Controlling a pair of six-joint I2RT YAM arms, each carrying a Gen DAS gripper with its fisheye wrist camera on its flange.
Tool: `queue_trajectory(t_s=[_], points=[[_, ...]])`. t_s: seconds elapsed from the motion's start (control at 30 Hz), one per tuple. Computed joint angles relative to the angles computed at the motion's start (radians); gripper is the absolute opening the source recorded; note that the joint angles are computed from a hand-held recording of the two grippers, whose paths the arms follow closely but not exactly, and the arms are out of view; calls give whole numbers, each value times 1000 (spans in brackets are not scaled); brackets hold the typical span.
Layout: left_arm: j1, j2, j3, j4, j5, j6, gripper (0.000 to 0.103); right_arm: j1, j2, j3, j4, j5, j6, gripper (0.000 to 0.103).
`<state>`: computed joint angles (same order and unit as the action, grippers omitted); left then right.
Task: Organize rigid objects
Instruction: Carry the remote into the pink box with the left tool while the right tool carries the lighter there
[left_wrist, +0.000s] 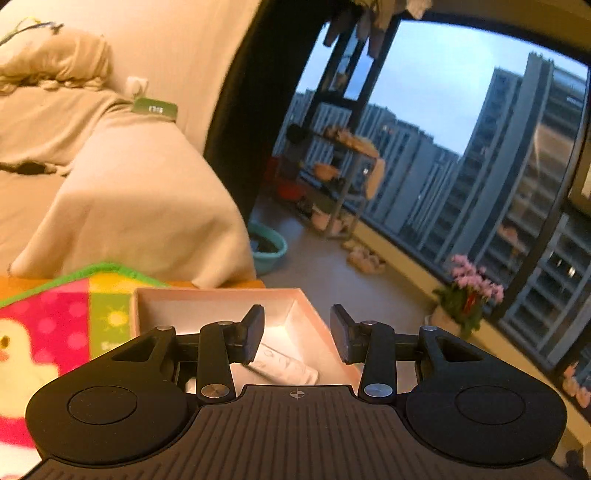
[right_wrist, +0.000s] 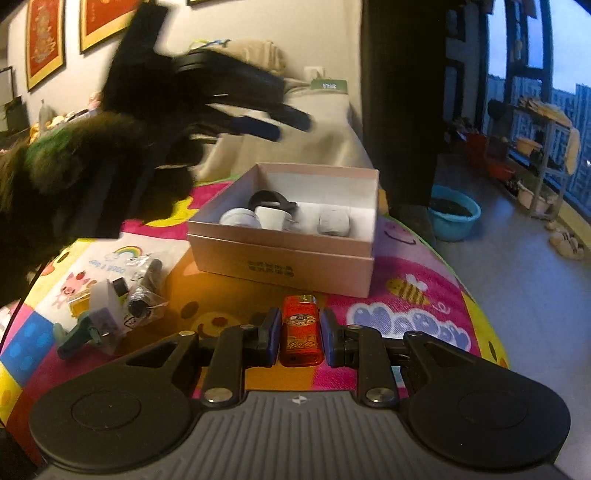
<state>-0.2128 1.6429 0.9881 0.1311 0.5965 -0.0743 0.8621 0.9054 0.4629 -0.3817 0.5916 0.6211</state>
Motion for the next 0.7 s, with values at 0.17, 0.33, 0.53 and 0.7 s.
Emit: queue_trajectory(t_s=[0.17, 0.33, 0.53, 0.7], points=[[202, -131, -156, -114, 184, 176, 43, -118, -4, 7, 43, -110, -58, 22], [404, -206, -215, -327, 223, 422, 43, -246, 76, 126, 179, -150, -241, 22], [584, -165, -185, -385, 239, 444, 43, -387, 356, 387, 326, -142, -412, 51], [713, -128, -131, -516, 285, 539, 43, -279, 408, 367, 316, -95, -405, 71]])
